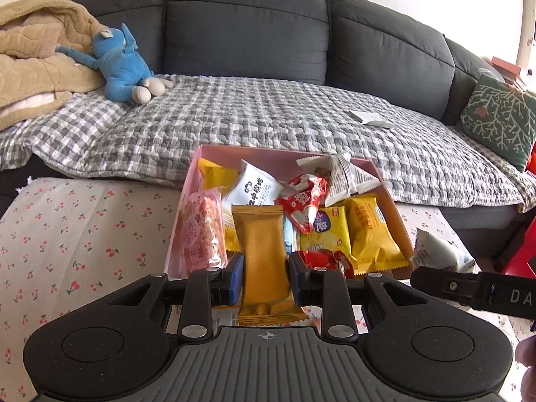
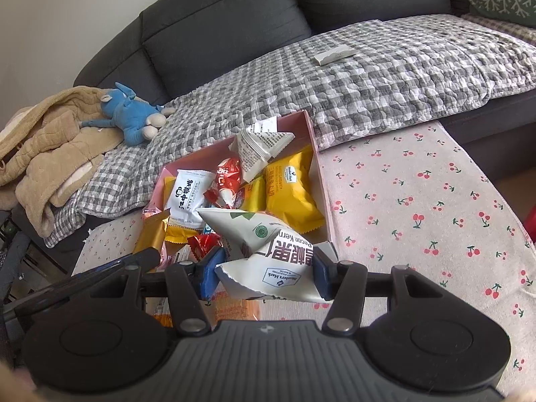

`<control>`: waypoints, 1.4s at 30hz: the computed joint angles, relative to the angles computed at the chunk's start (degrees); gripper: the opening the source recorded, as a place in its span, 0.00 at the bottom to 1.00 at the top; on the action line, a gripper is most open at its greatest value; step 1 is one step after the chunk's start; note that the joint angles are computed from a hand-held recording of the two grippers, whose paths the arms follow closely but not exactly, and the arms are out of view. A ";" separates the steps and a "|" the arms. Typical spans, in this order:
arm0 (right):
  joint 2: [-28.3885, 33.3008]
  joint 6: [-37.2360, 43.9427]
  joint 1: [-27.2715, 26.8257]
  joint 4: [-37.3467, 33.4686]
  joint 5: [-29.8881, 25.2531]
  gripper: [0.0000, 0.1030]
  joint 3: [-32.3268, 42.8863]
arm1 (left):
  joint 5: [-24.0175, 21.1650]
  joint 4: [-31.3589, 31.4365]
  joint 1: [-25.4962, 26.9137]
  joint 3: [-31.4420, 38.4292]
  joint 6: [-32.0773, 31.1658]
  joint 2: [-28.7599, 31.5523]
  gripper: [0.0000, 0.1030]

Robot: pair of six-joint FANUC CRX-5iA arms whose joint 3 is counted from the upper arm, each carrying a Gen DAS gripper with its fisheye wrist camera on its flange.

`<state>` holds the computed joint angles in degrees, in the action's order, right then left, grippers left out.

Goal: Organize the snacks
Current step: 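Carry the golden bar and white packet over the box and lower them, then open both tools to release the golden bar and white packet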

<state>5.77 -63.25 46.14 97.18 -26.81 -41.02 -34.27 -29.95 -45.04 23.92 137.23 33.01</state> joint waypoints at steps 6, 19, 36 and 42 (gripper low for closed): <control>-0.13 -1.43 -0.76 1.75 -0.03 0.49 -0.13 | -1.70 -1.16 0.15 5.10 -1.23 3.45 0.25; 0.38 -2.92 -2.55 5.64 0.90 0.49 0.02 | -2.24 -3.51 0.03 8.75 -3.86 6.82 0.48; 4.01 7.17 -2.88 -1.92 1.51 0.50 5.36 | 2.06 0.05 1.78 -1.05 -8.32 0.79 0.61; 6.88 14.48 -2.10 -9.53 0.66 0.50 10.11 | 3.08 2.02 2.50 -3.03 -10.37 -0.13 0.64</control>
<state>12.65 -48.77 44.04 87.64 -26.15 -30.91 -31.19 -27.94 -42.54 20.89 126.86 32.89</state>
